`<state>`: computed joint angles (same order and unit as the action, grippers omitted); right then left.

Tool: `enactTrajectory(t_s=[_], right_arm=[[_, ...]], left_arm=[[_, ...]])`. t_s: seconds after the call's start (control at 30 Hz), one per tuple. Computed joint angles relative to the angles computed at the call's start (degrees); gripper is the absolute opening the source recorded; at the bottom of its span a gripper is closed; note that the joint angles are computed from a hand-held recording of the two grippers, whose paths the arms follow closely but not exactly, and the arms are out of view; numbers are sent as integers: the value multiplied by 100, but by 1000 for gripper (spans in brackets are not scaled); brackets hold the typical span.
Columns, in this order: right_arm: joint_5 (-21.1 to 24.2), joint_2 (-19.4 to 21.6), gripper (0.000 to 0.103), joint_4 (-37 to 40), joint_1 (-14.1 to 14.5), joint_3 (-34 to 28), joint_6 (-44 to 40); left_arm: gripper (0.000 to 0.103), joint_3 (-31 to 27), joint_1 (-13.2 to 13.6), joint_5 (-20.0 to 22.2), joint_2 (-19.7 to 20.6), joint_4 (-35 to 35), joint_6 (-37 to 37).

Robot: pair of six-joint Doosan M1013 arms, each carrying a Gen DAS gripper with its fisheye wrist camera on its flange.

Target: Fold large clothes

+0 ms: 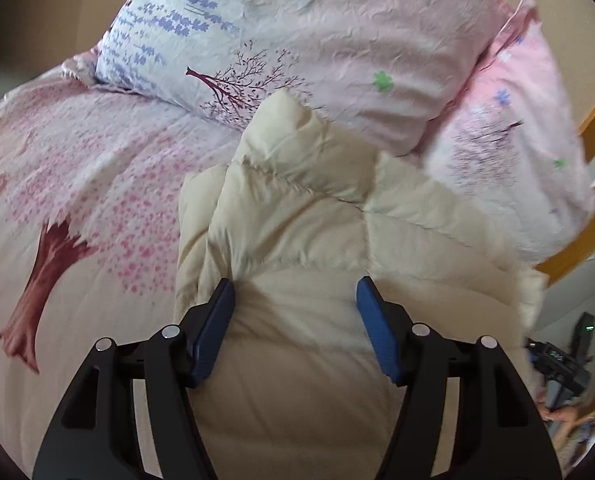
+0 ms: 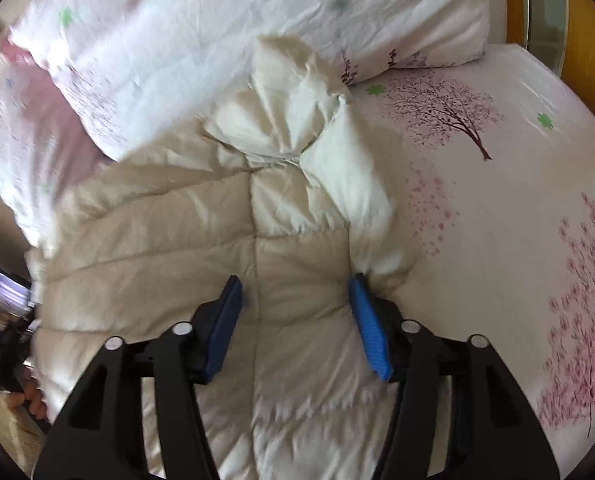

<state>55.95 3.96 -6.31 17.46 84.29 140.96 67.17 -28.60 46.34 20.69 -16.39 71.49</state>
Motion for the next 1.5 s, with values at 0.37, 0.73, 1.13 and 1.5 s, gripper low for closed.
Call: enactTrajectory(t_s=[0.37,0.73,1.13,1.5], right_arm=[[-453,-928,85,2003,-671,1053,-133],[-703,-993,75,3479,-876,1409,-1271],[-1336,-1140,18,4113,-736,1589,-1701],[-1451,-1311,17,4622,-218,1506,-2508]], left_arm=[[69,742,572,440,-413,-1834,606],[69,866,577,827,-346,-2796,1091],[21,1121,594,525,-389,-3787,1524],[19,2018,960,-180,-1268,-4454,2244]])
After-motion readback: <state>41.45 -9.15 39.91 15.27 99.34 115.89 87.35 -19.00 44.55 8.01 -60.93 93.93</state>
